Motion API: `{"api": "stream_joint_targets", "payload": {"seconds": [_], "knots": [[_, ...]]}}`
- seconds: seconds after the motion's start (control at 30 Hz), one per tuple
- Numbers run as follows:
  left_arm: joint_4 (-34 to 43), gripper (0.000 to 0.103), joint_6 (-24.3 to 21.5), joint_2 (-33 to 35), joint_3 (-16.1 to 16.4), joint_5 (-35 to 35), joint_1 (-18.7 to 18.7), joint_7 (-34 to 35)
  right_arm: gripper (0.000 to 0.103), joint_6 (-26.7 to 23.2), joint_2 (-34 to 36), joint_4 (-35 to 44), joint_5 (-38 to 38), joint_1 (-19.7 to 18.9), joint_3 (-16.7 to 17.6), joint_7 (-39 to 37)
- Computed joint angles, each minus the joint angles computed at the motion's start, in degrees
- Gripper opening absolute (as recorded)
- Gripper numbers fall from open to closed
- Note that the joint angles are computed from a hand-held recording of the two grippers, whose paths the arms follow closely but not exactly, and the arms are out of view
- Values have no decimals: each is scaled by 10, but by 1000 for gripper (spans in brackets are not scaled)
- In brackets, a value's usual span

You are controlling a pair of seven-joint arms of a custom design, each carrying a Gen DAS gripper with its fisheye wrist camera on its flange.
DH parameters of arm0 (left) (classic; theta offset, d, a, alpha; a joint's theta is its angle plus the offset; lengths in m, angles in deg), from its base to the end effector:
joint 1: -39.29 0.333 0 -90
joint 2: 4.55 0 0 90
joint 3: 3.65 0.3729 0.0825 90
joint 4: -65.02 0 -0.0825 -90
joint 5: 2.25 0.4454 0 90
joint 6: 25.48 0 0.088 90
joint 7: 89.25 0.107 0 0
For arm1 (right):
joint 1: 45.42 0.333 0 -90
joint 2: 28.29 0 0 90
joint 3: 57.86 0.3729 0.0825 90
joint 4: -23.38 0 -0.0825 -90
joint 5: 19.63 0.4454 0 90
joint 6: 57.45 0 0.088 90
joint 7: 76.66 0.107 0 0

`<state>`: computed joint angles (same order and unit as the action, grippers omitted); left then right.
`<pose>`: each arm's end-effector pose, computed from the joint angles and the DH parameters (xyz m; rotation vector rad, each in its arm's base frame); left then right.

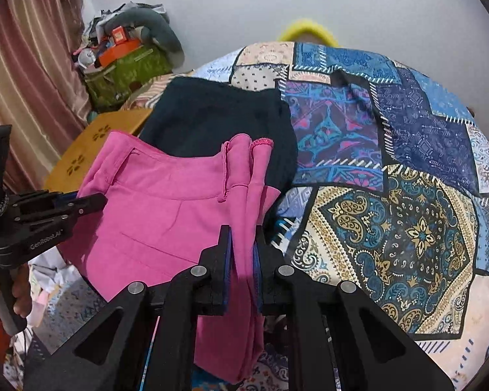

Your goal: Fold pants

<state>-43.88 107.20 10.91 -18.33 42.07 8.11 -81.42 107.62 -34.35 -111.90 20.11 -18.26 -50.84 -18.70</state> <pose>0.5035 -0.4840 0.4033 -2.0154 1.7217 -0.4409 0.4879 0.2883 0.4494 -2.1367 1.2078 -0.1917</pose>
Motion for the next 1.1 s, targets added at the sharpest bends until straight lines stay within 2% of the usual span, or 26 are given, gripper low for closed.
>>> {"api": "stream_joint_targets", "payload": {"seconds": [0.2, 0.3, 0.37, 0.43, 0.53, 0.67, 0.77, 0.83, 0.9, 1.1], "knots": [[-7, 38, -28, -15, -4, -6, -3, 1, 19, 11, -23, -20, -66, -8, 8, 50], [-21, 52, -33, -40, -11, -10, -4, -21, 29, 9, -53, -35, -72, -2, 2, 54], [-37, 60, -32, -67, -17, 1, -8, -51, 30, 15, -76, -47, -86, -3, 4, 63], [-46, 65, -44, -89, -27, 15, -13, -76, 30, 17, -109, -62, -77, 13, -7, 48], [-52, 66, -71, -124, -48, 41, -22, -107, 33, 37, -167, -90, -56, 44, -23, 22], [-42, 66, -126, -160, -83, 79, -40, -129, 34, 71, -256, -131, -52, 74, -29, 19], [-16, 66, -200, -171, -116, 126, -66, -139, 34, 99, -317, -161, -57, 97, -33, 31], [-3, 66, -232, -176, -134, 156, -83, -151, 34, 112, -356, -179, -67, 108, -33, 42], [12, 66, -266, -177, -148, 184, -100, -160, 34, 122, -401, -198, -77, 121, -33, 53], [68, 66, -406, -149, -188, 289, -174, -185, 34, 142, -507, -246, -102, 158, -31, 95]]}}
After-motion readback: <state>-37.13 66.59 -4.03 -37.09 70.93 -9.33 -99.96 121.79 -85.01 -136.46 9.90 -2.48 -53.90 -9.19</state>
